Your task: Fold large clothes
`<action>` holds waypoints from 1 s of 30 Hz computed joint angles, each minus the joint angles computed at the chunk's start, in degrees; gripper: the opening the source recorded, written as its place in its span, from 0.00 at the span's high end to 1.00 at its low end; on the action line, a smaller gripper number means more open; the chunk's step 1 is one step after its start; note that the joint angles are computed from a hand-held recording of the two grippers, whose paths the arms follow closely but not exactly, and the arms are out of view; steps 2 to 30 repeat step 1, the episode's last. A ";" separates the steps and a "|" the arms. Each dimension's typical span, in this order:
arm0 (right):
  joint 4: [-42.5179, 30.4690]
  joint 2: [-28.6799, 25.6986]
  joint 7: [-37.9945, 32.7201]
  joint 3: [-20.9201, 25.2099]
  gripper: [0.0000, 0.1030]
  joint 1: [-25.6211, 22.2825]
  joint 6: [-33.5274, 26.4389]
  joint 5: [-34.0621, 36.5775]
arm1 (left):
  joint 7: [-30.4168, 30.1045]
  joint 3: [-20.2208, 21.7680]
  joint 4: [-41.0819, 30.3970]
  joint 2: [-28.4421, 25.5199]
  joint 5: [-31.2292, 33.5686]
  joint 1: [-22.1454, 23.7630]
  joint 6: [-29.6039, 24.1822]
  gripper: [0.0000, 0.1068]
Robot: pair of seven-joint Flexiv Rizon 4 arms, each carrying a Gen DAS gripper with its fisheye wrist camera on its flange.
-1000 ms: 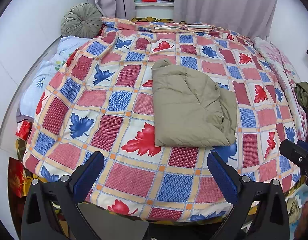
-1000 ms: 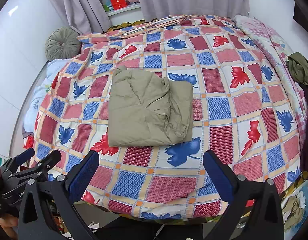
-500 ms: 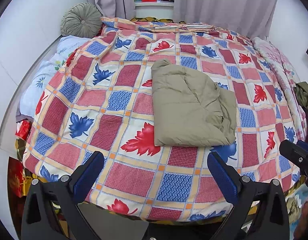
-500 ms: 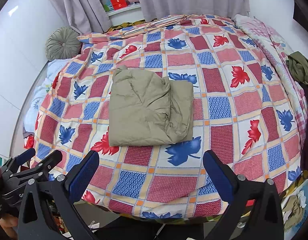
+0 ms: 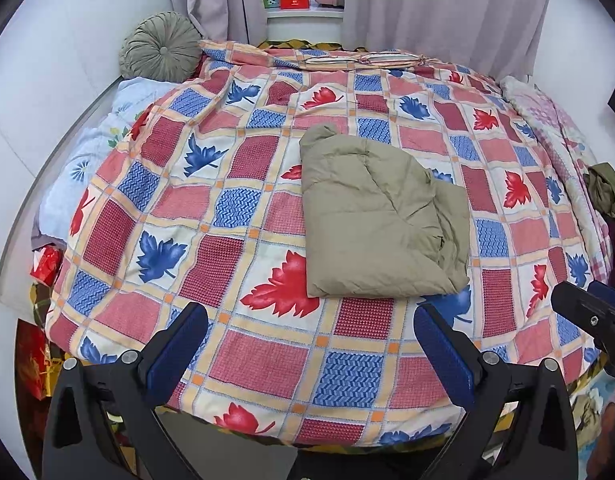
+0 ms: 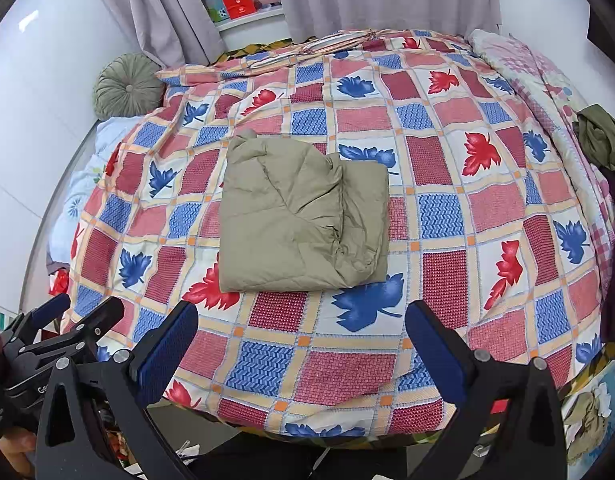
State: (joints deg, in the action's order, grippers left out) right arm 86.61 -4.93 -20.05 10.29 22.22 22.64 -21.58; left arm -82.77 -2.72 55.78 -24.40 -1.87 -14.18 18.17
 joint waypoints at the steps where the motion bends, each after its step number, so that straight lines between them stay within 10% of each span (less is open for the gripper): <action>1: -0.01 -0.01 -0.04 -0.01 0.00 0.00 0.06 -0.04 | -0.09 -0.03 -0.24 -0.11 0.03 -0.08 -0.30 0.04; 30: -0.01 -0.01 -0.04 -0.01 0.00 0.00 0.06 -0.04 | -0.09 -0.03 -0.24 -0.11 0.03 -0.08 -0.30 0.04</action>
